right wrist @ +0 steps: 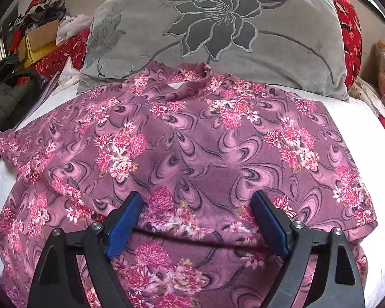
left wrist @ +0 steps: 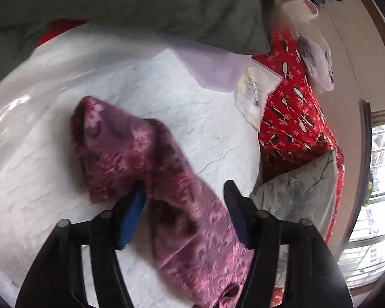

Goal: Fold small clothes

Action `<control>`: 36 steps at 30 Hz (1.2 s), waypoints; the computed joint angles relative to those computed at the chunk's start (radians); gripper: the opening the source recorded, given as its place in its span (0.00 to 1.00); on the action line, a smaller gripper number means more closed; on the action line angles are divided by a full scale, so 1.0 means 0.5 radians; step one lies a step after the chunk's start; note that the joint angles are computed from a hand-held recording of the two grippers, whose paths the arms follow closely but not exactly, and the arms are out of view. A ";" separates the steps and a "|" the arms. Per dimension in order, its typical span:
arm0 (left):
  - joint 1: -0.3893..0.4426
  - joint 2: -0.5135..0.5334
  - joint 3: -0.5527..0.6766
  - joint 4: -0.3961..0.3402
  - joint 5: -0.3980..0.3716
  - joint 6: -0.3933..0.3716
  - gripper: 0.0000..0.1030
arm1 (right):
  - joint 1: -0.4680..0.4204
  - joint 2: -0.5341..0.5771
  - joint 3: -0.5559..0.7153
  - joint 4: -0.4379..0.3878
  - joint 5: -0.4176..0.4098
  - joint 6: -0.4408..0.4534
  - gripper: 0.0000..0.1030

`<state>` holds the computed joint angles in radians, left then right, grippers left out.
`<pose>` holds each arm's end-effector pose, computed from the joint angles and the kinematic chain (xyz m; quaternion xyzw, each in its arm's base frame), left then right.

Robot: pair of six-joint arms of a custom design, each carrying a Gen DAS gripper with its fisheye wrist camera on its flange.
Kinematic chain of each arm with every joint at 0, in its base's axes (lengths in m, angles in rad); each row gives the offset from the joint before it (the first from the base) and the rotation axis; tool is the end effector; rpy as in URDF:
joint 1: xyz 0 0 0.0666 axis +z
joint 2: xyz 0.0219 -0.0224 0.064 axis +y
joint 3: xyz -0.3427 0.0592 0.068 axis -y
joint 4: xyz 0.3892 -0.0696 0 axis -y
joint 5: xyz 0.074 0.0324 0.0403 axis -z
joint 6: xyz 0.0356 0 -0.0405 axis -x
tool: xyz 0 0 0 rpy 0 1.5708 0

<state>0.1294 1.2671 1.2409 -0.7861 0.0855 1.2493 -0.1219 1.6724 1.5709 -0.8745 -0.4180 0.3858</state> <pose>0.4452 0.0545 0.3882 -0.5781 0.7262 -0.2301 0.2923 0.5685 -0.0555 0.3368 -0.1833 0.9192 0.1200 0.3273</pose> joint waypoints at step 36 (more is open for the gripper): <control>-1.110 1.183 1.576 -0.588 0.181 -0.384 0.10 | -0.040 -0.012 -0.039 0.043 -0.162 -0.053 0.89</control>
